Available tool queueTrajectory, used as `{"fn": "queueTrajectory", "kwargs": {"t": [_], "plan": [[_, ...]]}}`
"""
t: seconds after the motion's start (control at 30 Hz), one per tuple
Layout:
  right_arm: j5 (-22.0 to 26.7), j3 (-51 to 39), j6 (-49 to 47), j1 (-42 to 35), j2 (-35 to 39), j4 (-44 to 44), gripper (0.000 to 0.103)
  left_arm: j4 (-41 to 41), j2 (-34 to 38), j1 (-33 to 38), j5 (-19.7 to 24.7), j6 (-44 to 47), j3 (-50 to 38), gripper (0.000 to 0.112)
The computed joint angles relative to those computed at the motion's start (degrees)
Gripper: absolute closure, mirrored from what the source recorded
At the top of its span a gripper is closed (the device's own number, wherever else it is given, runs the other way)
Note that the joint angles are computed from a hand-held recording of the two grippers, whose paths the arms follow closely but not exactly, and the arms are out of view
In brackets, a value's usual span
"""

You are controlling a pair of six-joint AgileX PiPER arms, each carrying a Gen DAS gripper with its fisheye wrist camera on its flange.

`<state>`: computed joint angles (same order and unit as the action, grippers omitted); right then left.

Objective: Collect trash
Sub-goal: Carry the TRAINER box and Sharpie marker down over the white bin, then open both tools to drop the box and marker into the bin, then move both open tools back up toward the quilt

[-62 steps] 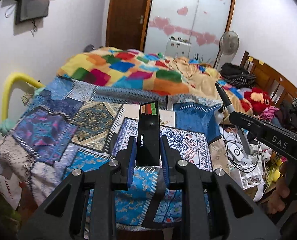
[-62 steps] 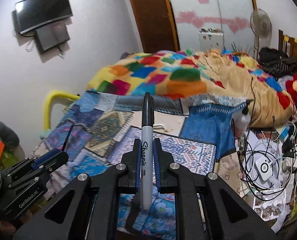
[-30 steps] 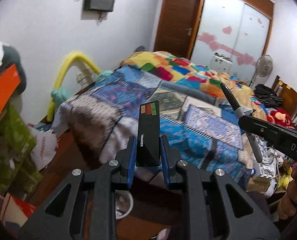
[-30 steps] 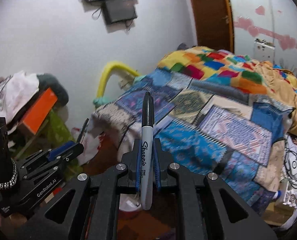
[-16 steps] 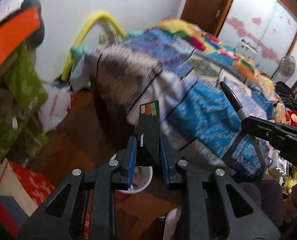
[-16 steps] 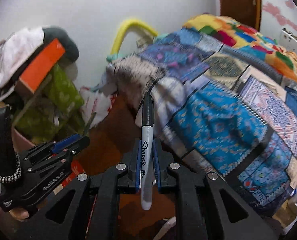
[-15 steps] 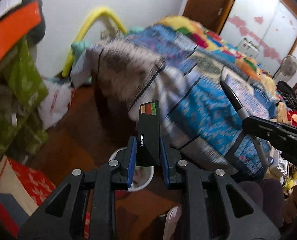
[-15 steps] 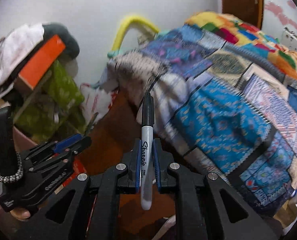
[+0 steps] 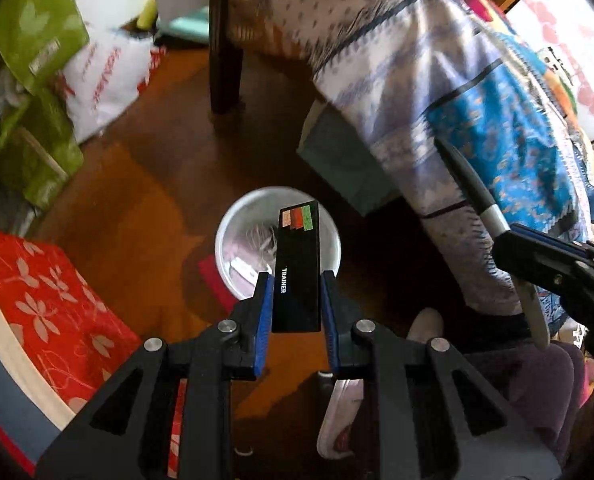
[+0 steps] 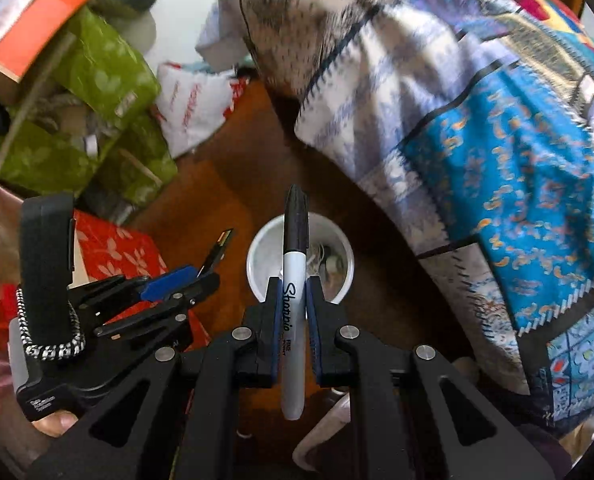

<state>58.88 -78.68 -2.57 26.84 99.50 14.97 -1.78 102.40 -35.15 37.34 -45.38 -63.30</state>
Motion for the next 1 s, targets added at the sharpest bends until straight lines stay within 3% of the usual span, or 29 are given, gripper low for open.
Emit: {"fn": "queueTrajectory", "kwargs": {"t": [0.27, 0.33, 0.4, 0.47, 0.77, 1.0], "plan": [[2.3, -7.0, -1.4, 1.1, 7.3, 0.5, 0.091, -1.6, 2.5, 2.7, 0.8, 2.3, -3.0, 0.089], [4.7, -9.2, -2.5, -0.1, 8.9, 2.6, 0.086, -3.8, 3.4, 3.9, 1.9, 4.1, -4.2, 0.081], [6.6, -10.5, -3.1, -1.6, 10.1, 4.7, 0.067, -4.2, 3.2, 4.6, 2.2, 4.1, -4.2, 0.081], [6.0, -10.0, -2.1, -2.3, 9.4, 4.6, 0.061, -3.1, 2.9, 4.5, 2.8, 3.0, -4.3, 0.081], [4.1, -3.9, -5.1, -4.7, -1.4, 1.3, 0.061, 6.2, -3.4, -0.7, 8.2, -5.6, -6.3, 0.081], [3.5, 0.0, -9.2, -10.1, -13.5, -0.8, 0.061, 16.9, -7.1, -9.6, 16.9, -14.3, -15.9, 0.081]]}}
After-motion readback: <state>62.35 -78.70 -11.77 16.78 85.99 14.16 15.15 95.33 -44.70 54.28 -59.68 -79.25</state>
